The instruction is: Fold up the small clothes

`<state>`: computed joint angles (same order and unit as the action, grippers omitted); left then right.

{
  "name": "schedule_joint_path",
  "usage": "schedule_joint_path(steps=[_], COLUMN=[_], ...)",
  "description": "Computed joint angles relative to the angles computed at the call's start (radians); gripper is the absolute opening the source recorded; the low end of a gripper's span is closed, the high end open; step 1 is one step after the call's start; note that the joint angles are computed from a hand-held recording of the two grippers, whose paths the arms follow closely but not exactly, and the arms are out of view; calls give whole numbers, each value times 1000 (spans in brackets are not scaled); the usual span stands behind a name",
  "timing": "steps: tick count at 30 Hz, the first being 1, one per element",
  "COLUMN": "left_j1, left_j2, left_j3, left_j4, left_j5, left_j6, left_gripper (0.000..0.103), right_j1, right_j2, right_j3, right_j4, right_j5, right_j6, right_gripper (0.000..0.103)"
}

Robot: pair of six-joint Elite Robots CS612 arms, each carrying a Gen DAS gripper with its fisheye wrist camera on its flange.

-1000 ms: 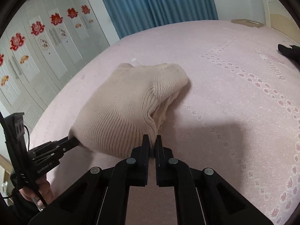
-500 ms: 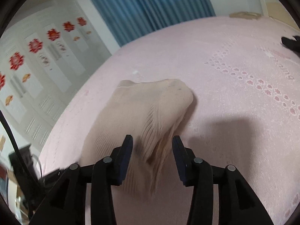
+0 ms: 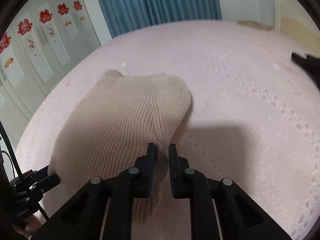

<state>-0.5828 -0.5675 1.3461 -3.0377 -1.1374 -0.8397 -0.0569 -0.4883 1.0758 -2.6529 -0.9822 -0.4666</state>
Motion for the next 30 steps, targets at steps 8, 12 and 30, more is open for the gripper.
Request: schedule_joint_path(steps=[8,12,30], left_j1=[3,13,65], left_j2=[-22,-19,74], left_j3=[48,43,-172], left_j4=[-122,-197,89], left_j5=[-7,-7,34], left_j6=[22,72,73], left_gripper=[40,54,50], right_j1=[-12,-3,54], right_j2=[-3,7,131], right_j3=[-31,-64,-251], right_j4=[12,-31,79], right_j5=[31,76,-155], right_j6=[121,129,15], right_gripper=[32,45,30])
